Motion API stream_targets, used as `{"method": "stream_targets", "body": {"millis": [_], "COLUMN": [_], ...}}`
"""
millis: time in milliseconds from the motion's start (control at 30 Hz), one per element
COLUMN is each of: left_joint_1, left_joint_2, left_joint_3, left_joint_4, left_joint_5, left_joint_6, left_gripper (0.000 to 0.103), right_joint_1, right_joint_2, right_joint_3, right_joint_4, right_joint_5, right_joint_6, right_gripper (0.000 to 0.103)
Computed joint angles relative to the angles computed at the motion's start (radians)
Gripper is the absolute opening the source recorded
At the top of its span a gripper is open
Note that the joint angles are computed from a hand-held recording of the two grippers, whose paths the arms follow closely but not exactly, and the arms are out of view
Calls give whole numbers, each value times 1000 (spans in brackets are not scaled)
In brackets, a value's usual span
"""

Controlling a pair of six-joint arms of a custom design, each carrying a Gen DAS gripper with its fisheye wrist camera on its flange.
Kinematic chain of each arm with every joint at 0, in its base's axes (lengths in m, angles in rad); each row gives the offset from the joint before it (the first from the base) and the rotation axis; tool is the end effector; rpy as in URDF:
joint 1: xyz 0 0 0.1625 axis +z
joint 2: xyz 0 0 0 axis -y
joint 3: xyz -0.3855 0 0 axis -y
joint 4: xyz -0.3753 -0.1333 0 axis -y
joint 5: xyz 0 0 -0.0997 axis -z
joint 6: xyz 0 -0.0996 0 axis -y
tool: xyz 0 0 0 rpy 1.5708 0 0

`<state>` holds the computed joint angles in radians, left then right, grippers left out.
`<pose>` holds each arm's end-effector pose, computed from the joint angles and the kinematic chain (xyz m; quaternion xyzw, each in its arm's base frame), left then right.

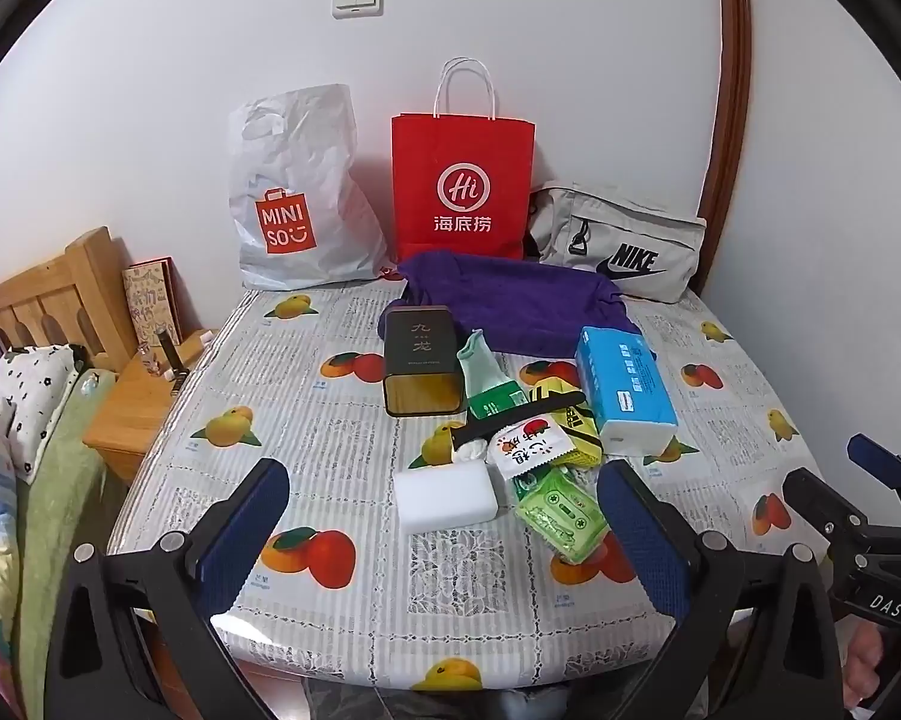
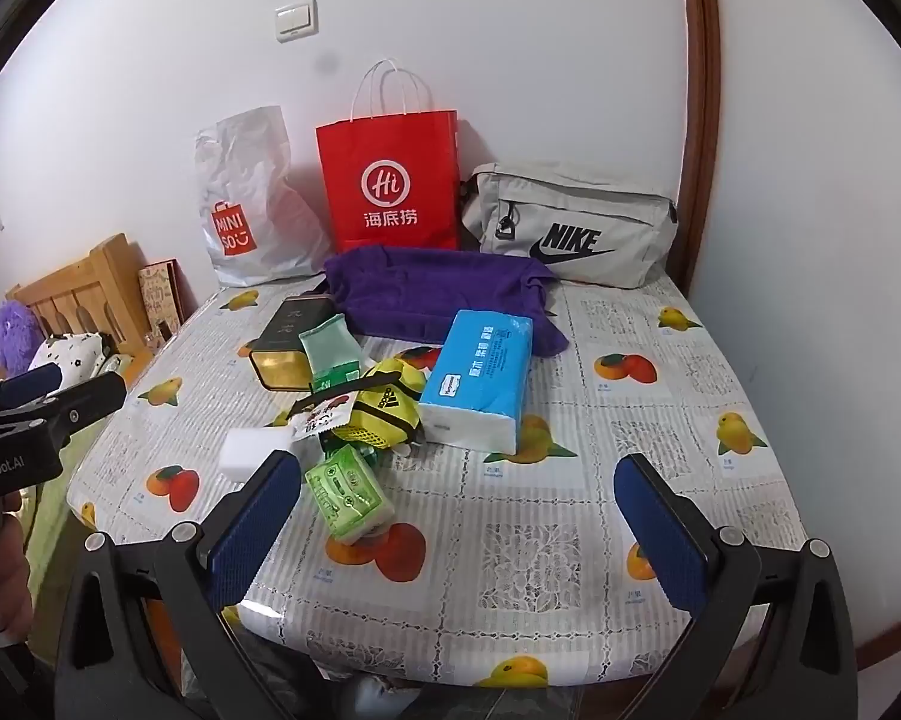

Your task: Organize soft objects

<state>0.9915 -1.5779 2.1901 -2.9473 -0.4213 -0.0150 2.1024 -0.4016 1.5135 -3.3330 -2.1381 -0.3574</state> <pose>-0.0339 -0.4613 0.3719 0.0221 0.8044 -0.4470 0.3907 0.3989 -0.5210 -0.0298 0.3105 -0.8598 0.3286 0.2375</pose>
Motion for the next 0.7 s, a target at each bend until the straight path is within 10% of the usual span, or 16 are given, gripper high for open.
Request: {"method": "stream_targets", "body": {"millis": [700], "left_joint_1": [-24], "left_joint_2": [-52], "left_joint_3": [35], "left_joint_4": [57], "left_joint_5": [23], "left_joint_6": [-27], "left_gripper": [103], "right_joint_1": [7], "right_joint_2": [-12], "right_joint_3": [23], "right_joint_4": [-7], "right_joint_5": [0], "right_joint_6": [14], "right_gripper": [103]}}
